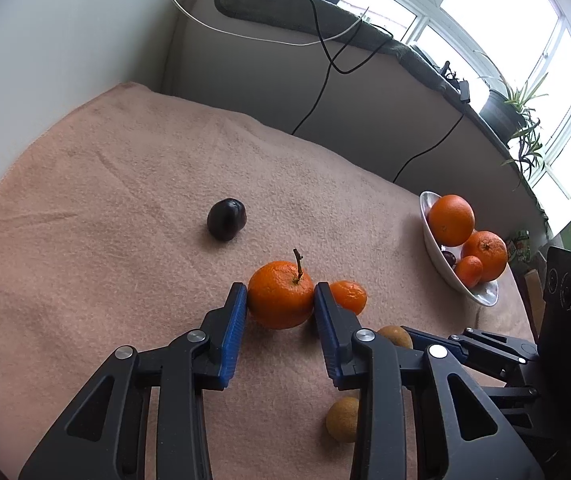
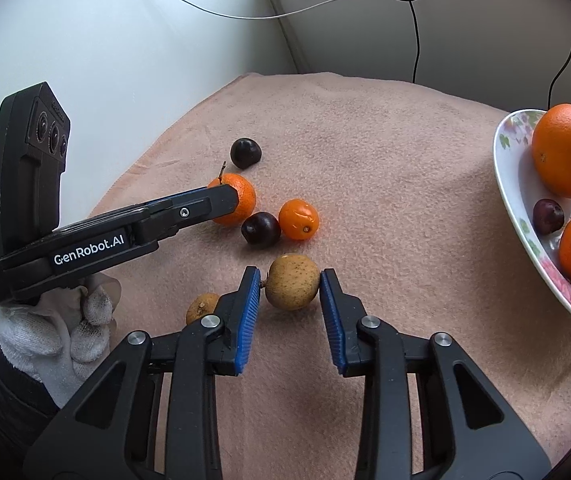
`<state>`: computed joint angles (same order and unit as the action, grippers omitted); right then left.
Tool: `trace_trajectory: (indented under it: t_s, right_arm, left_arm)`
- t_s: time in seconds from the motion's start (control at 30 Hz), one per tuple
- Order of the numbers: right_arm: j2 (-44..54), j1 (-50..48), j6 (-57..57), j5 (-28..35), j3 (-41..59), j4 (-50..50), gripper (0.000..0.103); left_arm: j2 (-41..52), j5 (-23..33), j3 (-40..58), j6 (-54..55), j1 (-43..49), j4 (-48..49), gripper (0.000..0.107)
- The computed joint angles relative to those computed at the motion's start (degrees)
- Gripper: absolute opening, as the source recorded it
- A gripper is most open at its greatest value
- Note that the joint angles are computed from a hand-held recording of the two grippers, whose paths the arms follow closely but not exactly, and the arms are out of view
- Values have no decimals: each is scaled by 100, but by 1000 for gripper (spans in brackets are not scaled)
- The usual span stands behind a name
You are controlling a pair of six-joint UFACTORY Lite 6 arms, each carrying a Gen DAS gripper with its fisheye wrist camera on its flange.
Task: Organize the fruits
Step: 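Grasp the stemmed orange with the left gripper while the right gripper grasps the kiwi, then carry the stemmed orange and kiwi onto the plate and open both grippers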
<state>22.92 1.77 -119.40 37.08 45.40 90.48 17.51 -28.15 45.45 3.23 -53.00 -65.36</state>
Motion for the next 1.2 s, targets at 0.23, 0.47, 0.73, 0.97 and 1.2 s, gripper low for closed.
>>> trace_trajectory:
  t_s: [0.23,0.47,0.73,0.97,1.2]
  right_arm:
    - [-409,-510,-3,233,-232,-198,32]
    - [-826,-1301,70,570,-347,-474,32]
    - [-935,-2031,171,804,-128,-696,32]
    - [-818,-2320,347,893,194,-793,32]
    - [-601,-2356,316,826,476,-750,32]
  left_arm:
    - [-120,-117,235,670,-181,-578,33]
    - [127,-63,826,1153,-244,-806,33]
    - [623,140,1720,1655,-212,-932,33]
    - [1193,372,2691,2400,-155,-1320,33]
    - [1943,655,3932,3543,-89,-2044,33]
